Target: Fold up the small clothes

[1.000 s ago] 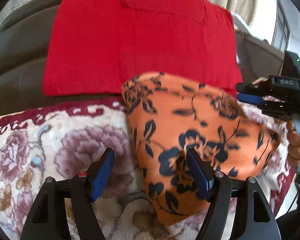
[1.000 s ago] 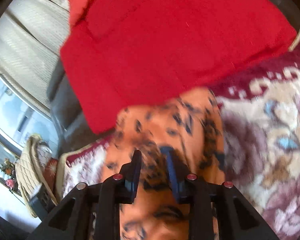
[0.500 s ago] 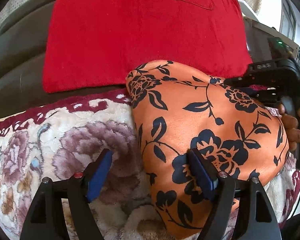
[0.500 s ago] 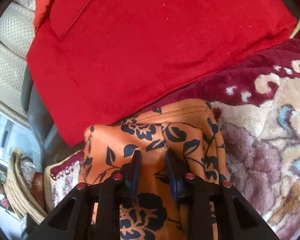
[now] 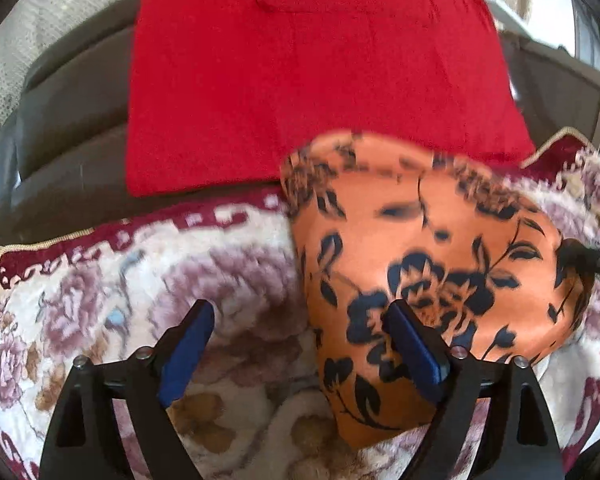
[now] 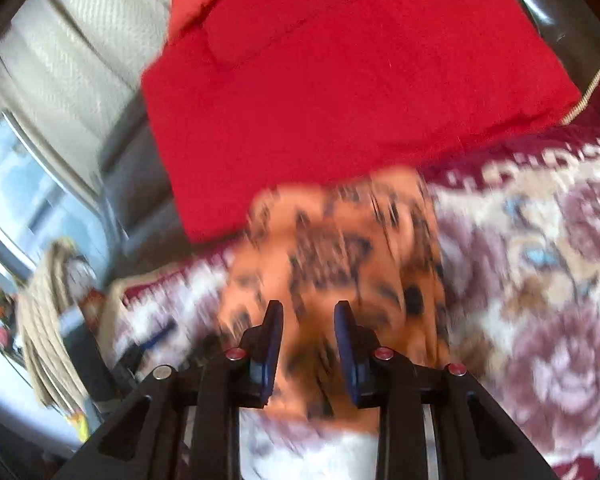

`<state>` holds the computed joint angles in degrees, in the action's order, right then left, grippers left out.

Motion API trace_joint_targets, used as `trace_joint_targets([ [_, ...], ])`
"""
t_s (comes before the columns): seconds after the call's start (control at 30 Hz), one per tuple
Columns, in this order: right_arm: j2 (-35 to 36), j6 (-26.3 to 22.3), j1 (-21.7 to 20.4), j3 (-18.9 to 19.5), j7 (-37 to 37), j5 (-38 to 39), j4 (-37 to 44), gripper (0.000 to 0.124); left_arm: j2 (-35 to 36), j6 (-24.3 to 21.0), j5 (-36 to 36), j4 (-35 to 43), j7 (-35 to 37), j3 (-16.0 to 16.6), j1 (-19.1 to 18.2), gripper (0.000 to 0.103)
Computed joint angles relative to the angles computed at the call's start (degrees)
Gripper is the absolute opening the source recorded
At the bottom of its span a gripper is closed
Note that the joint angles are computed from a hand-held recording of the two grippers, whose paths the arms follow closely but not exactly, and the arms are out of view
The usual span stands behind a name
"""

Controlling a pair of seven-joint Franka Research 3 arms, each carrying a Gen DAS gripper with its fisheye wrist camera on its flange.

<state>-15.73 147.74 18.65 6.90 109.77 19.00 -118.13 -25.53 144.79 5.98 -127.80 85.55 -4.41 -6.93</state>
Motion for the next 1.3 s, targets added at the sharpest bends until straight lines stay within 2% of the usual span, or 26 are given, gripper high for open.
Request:
trace_joint_targets([
  [0.07, 1.38, -3.22, -0.5, 0.6, 2.57, -1.39, -0.2, 0.031, -0.58, 1.8, 1.27, -1.39, -1.58, -0.87, 0.82, 0.091],
  [0.13, 0.86, 0.95, 0.06, 0.62, 1.25, -1.21, -2.63, 0.031, -1.24, 2.91, 2.48, -2.31, -2.23, -1.19, 1.15, 0.094],
  [0.2, 0.78, 0.03, 0.26, 0.25, 0.39, -1.22, -2.24, 0.031, -1.4, 3.43, 3.28, -2.72, -2.61, -1.29, 1.19, 0.095],
  [0.3, 0.3, 1.28, 0.5, 0.1, -0.29, -0.43, -3.26, 0.031, -1.6, 4.51, 3.48, -3.39, -3.33, -1.04, 1.06, 0.095],
  [0.87, 1.04, 0.75, 0.3, 0.49, 0.88, -1.73, -2.49, 0.031, -1.56, 3.63, 4.85, -2.9, -5.69, -1.37, 1.23, 0.096],
  [1.0, 1.09, 1.15, 0.4, 0.32, 0.53, -1.57, -2.63, 0.031, -1.65, 0.54, 3.86, -1.42, -4.76, -0.77, 0.36, 0.096],
  [1.1, 0.92, 0.95, 0.49, 0.21, 0.43, -1.13, -2.69, 0.031, -1.75, -1.5, 2.6, 0.1, -1.1, 0.33, -0.69, 0.096],
  [1.23, 0.37, -0.39, 0.65, -0.11, -0.27, -0.41, -1.74, 0.031, -2.78, 1.19, 1.6, -0.54, -0.84, 0.73, -0.15, 0.096],
  [1.3, -0.87, 2.95, 0.71, -0.11, -0.7, 0.48, -2.87, 0.031, -2.83, 2.06, 0.27, -0.31, -0.73, 1.37, -0.35, 0.096],
])
